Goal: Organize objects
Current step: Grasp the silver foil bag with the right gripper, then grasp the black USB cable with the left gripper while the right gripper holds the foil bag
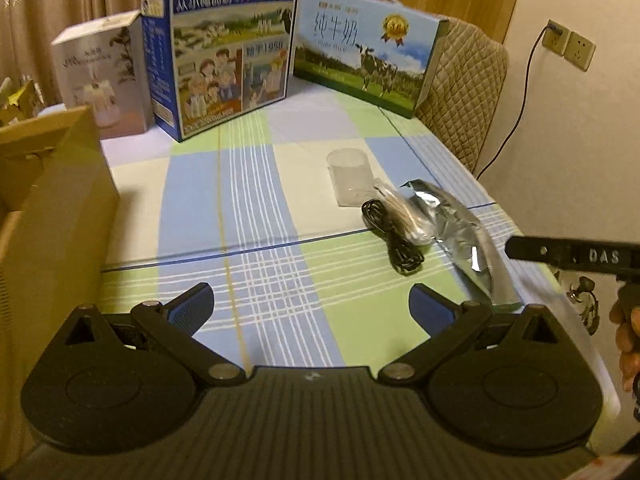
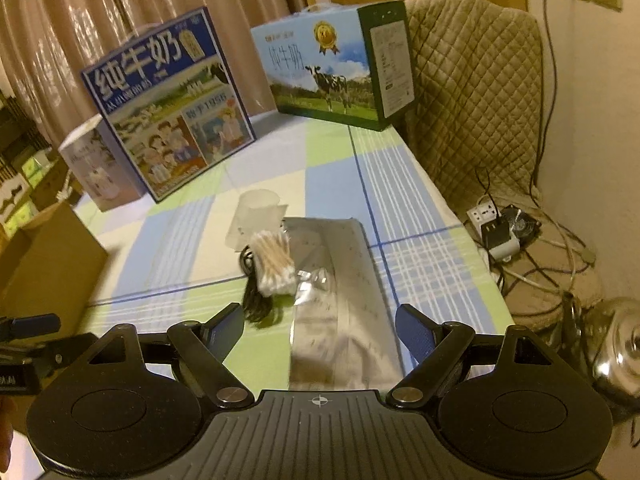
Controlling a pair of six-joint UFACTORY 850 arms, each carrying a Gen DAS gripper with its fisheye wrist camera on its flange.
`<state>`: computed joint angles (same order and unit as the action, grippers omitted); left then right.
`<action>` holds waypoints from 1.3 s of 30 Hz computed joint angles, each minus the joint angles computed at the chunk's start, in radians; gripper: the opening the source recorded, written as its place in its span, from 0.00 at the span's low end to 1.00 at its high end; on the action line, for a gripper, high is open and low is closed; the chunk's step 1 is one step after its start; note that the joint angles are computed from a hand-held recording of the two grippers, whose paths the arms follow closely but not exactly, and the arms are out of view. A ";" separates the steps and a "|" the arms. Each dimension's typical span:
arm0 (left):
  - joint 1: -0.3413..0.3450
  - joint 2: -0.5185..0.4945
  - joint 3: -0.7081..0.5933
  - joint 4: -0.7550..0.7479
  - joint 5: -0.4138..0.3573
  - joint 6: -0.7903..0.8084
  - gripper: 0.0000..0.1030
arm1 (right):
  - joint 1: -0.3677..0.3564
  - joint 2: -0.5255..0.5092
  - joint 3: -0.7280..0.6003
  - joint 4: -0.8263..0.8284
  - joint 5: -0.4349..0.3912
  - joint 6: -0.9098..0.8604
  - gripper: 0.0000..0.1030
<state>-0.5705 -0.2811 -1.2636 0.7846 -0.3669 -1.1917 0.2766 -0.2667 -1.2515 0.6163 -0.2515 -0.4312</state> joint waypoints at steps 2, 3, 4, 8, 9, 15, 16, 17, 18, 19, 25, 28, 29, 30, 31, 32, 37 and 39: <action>0.014 -0.023 -0.007 -0.004 0.025 0.004 0.99 | 0.004 -0.036 -0.032 -0.100 0.005 0.065 0.79; 0.022 -0.033 -0.008 -0.005 0.040 0.002 0.99 | 0.004 -0.054 -0.048 -0.124 0.004 0.077 0.78; 0.028 -0.046 -0.013 -0.012 0.050 0.006 0.99 | 0.001 -0.070 -0.062 -0.119 -0.003 0.070 0.75; 0.043 -0.075 -0.018 -0.033 0.091 0.040 0.98 | -0.010 -0.131 -0.117 -0.118 -0.057 0.058 0.65; 0.046 -0.079 -0.017 -0.031 0.099 0.042 0.98 | -0.010 -0.140 -0.126 -0.124 -0.064 0.055 0.65; 0.062 -0.099 -0.016 -0.101 0.137 0.101 0.98 | -0.009 -0.203 -0.191 -0.170 -0.092 0.087 0.64; 0.063 -0.102 -0.016 -0.110 0.139 0.105 0.98 | -0.006 -0.212 -0.201 -0.193 -0.096 0.105 0.64; 0.065 -0.104 -0.015 -0.123 0.143 0.110 0.98 | -0.004 -0.223 -0.211 -0.221 -0.100 0.126 0.64; 0.066 -0.106 -0.014 -0.130 0.147 0.112 0.98 | -0.001 -0.232 -0.221 -0.251 -0.105 0.147 0.64; 0.067 -0.107 -0.014 -0.136 0.150 0.114 0.98 | 0.001 -0.239 -0.228 -0.278 -0.107 0.165 0.63; 0.070 -0.106 -0.013 -0.164 0.167 0.143 0.97 | 0.022 -0.251 -0.244 -0.430 -0.123 0.263 0.45; 0.072 -0.102 -0.012 -0.203 0.167 0.183 0.94 | 0.028 -0.241 -0.237 -0.337 -0.139 0.146 0.38; 0.073 -0.100 -0.010 -0.208 0.166 0.189 0.94 | 0.025 -0.236 -0.231 -0.233 -0.158 0.041 0.38; 0.072 -0.096 -0.008 -0.201 0.164 0.184 0.94 | 0.022 -0.234 -0.228 -0.128 -0.185 -0.049 0.37; 0.071 -0.091 -0.004 -0.176 0.160 0.164 0.94 | 0.016 -0.238 -0.236 -0.023 -0.236 -0.126 0.37; 0.070 -0.086 0.001 -0.155 0.156 0.147 0.94 | 0.004 -0.247 -0.253 0.081 -0.314 -0.192 0.36; 0.069 -0.068 0.024 -0.138 0.154 0.152 0.89 | 0.032 -0.213 -0.209 0.014 -0.205 -0.173 0.31; 0.070 -0.071 0.021 -0.136 0.156 0.158 0.86 | 0.042 -0.207 -0.203 -0.089 -0.168 -0.092 0.31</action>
